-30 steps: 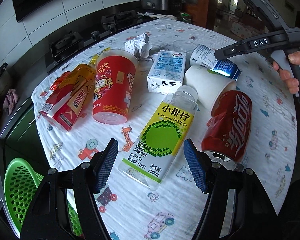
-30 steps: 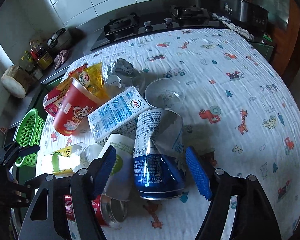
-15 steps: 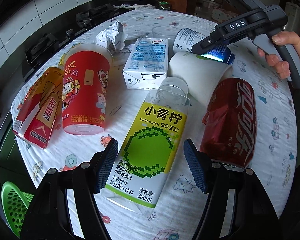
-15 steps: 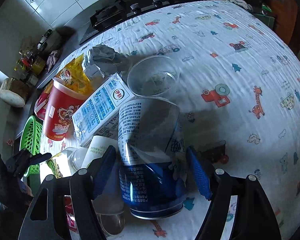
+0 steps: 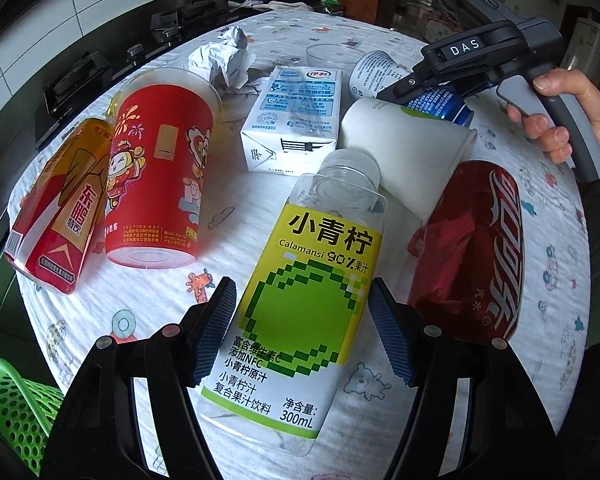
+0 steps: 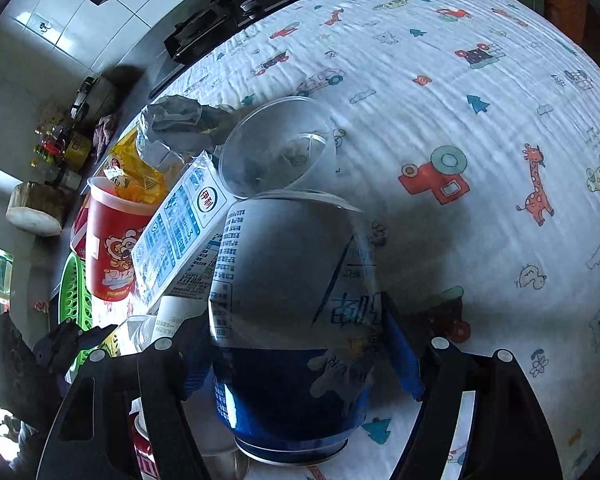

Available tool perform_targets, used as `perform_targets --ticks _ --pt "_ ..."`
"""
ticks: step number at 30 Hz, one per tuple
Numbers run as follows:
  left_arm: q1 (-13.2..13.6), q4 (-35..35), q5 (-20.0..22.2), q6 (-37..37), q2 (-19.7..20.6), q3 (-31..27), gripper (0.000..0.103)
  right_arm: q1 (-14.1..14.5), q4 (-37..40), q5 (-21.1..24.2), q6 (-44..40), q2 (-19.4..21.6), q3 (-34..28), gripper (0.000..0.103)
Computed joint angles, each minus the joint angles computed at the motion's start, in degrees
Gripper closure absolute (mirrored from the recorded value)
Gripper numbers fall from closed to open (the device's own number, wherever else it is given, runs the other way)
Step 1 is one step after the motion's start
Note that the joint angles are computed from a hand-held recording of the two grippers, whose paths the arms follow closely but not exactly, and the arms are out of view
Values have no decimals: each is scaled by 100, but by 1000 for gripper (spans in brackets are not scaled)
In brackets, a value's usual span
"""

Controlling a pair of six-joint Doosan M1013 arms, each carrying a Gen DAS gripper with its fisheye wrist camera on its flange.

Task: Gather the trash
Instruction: 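Close right tool on the blue can while left tool grasps the juice bottle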

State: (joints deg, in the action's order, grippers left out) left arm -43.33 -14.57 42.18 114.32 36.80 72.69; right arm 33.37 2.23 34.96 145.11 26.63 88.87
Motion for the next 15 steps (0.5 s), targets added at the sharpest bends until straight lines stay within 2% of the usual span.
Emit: perform_targets --ticks 7,15 --pt "20 -419 -398 -5 -217 370 44 128 -732 -41 595 -168 70 33" --pt "100 -797 -966 -242 -636 909 48 322 -1151 73 396 -260 -229 33"
